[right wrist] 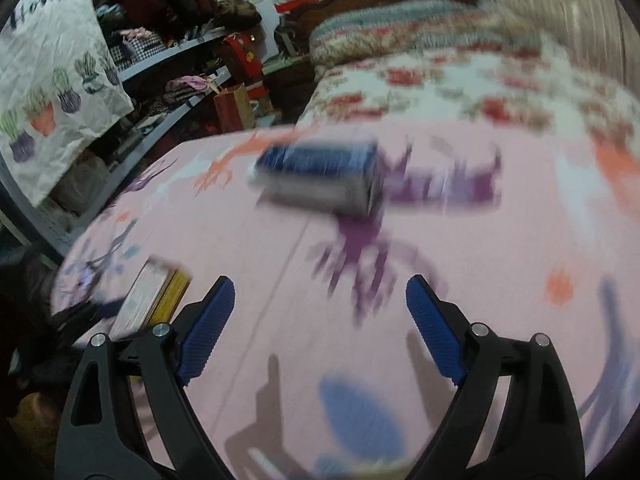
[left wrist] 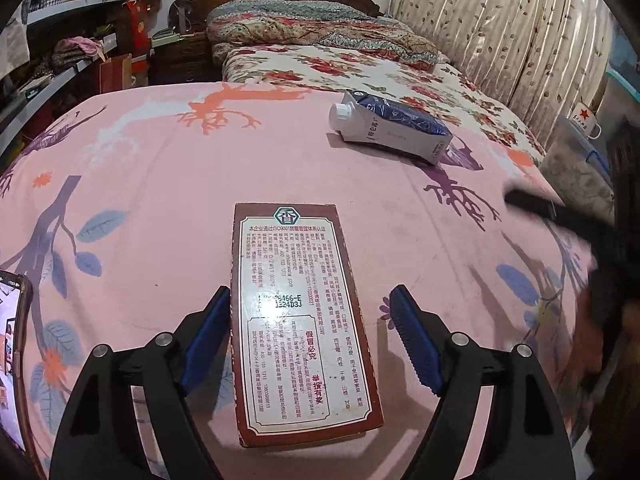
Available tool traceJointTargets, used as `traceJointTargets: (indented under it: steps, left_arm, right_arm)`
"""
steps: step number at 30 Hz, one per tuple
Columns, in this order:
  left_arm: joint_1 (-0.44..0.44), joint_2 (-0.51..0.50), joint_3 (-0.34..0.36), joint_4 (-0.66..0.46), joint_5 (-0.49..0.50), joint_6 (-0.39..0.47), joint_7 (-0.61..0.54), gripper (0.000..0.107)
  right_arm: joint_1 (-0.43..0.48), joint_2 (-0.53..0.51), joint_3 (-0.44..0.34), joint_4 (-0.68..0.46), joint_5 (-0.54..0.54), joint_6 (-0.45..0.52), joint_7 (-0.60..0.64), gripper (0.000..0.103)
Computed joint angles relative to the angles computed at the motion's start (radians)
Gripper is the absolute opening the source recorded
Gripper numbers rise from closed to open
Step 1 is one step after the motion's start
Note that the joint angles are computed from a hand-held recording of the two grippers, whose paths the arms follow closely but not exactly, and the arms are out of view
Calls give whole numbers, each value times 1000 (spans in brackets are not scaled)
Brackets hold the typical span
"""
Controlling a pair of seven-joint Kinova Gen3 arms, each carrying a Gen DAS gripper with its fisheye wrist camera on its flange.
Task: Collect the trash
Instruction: 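Lift the brown box with the left tool while the right moves toward the milk carton, then grasp the blue-white milk carton with the right tool while the left holds the box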
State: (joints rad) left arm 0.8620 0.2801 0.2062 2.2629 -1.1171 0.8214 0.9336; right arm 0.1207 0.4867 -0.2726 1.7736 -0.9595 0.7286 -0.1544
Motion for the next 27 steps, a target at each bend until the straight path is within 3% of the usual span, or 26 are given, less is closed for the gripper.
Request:
traceJointTargets:
  steps: [3,5,8,12,14,18,20,22,24,27]
  left_arm:
    - [3,-2,-1,7,-12,-4,17,76]
    - [2,-6,0,13,-21,-9,29,76]
    - [4,-14,2,31,-45,-16,68,76]
    - [-3,-19,11,40,-60,-18,90,76]
    - [-7,-19,15,40,-58,-16,85,76]
    - [-9,-20,18,44,-64,-18,93,77]
    - [-10,-20,19,43,-63,-18,92,77]
    - [-11,-20,19,45,-67,-19,96,77]
    - [-10,-19,21,45,-68,-18,98,77]
    - [-11,-18,22,42,-62,-16,91,77]
  right_arm:
    - [-58,9,-34,-78,88,-110,-56,92]
    - [-140,30,6,-157,170,-129,-133,94]
    - [-222,93,63,-294,245,-48,-255,94]
    - [-269,166,35,-439,386,52,-386,95]
    - [-312,166,28,-432,465,24,-388,95]
    - [-493,144,155,-343,628,-135,-413,94]
    - [-559,134,210,-298,703,-217,-437,89]
    - [-550,109,192,-236,725,-298,-458,72]
    - [-483,86,113,-191,773,-347,-505,61]
    - [-396,65,37,-165,786,-332,-539,56]
